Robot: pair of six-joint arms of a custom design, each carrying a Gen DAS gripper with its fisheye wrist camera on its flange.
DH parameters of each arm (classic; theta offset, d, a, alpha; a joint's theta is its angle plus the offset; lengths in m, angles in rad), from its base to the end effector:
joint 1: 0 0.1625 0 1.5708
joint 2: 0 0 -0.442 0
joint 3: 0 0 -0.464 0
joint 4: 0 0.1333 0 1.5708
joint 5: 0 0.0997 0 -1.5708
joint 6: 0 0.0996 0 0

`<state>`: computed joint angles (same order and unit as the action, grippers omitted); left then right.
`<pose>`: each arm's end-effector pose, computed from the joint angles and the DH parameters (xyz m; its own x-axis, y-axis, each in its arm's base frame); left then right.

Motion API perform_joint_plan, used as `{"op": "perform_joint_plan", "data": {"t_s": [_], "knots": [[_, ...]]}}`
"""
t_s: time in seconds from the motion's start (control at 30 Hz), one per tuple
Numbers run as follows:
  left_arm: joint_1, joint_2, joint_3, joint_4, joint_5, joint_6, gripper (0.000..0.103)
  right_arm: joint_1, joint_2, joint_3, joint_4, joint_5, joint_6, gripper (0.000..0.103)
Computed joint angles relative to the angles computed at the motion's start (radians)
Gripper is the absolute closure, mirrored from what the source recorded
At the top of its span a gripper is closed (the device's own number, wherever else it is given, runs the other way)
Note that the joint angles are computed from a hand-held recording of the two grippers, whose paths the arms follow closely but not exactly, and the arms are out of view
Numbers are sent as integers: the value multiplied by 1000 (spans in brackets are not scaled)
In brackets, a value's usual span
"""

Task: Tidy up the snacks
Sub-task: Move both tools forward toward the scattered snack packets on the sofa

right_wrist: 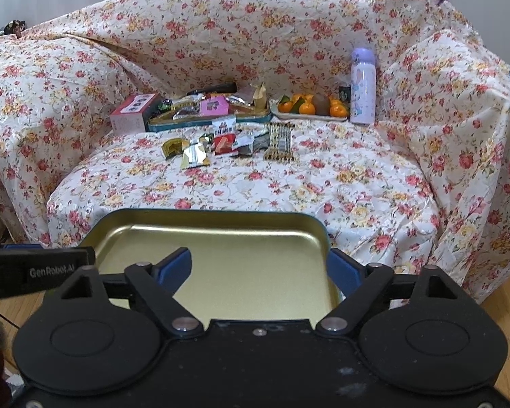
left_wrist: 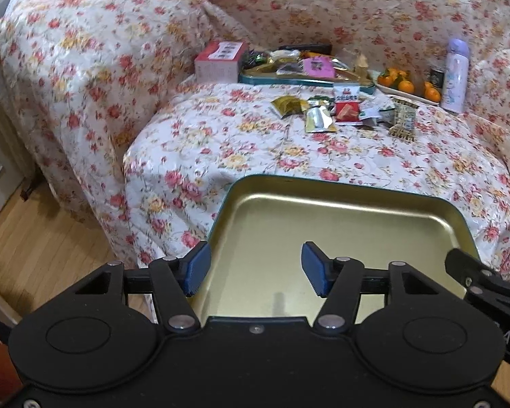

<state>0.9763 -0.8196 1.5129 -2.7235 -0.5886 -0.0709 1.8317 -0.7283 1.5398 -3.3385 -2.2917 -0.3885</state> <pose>-0.2536 -0.7610 0.1837 -0.7004 -0.0472 -0.7122 0.4535 0.7411 -0.4951 0.2634 -0.7245 0.1585 -0.7441 0.0918 0.6617 -0.4653 0.6396 -0.6119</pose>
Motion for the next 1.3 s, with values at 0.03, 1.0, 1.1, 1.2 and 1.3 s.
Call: {"op": "perform_joint_plan", "data": {"t_s": [0.03, 1.0, 1.1, 1.2, 1.3], "knots": [[3, 0, -5, 16, -4, -14, 40, -2, 0, -2, 16, -2, 11, 20], [89, 253, -485, 174, -134, 228, 41, -97, 136, -400, 345, 149, 123, 34], [103, 309, -595, 248, -156, 227, 41, -108, 186, -501, 388, 147, 102, 34], [114, 366, -701, 298, -171, 252, 41, -118, 240, -605, 427, 133, 64, 34], [123, 427, -807, 337, -177, 284, 41, -126, 303, -720, 464, 118, 26, 34]]}}
